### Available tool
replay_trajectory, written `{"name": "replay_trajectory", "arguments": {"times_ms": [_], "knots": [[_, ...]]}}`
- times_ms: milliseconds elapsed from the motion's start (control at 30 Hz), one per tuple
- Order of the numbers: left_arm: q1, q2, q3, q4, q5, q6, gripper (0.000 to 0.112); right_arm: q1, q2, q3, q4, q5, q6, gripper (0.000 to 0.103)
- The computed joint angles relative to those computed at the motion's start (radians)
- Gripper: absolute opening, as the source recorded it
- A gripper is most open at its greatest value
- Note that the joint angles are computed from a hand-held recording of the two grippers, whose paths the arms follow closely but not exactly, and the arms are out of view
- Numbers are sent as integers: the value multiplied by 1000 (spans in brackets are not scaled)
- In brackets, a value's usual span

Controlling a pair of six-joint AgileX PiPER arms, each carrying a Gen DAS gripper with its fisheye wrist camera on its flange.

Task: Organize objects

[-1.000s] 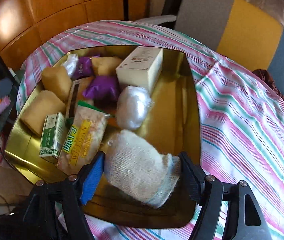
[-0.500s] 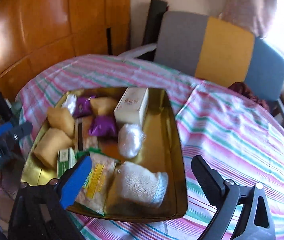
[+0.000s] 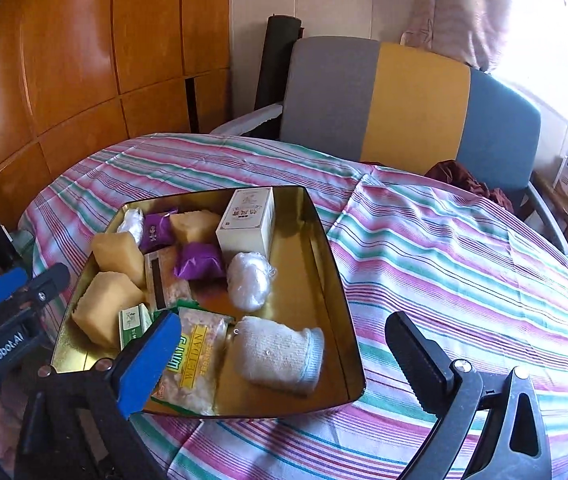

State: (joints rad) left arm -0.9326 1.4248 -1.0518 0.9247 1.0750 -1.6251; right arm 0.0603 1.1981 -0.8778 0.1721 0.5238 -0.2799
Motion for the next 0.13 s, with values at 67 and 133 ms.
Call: {"name": "replay_trajectory", "arguments": {"times_ms": [67,133], "knots": [[0,2,-7,-2,2,7,61,6,0,2,-34,-6,27,103],[14,1,-13,-28,-20,30,61,7,-3,6,-37,-12,31,103]]}}
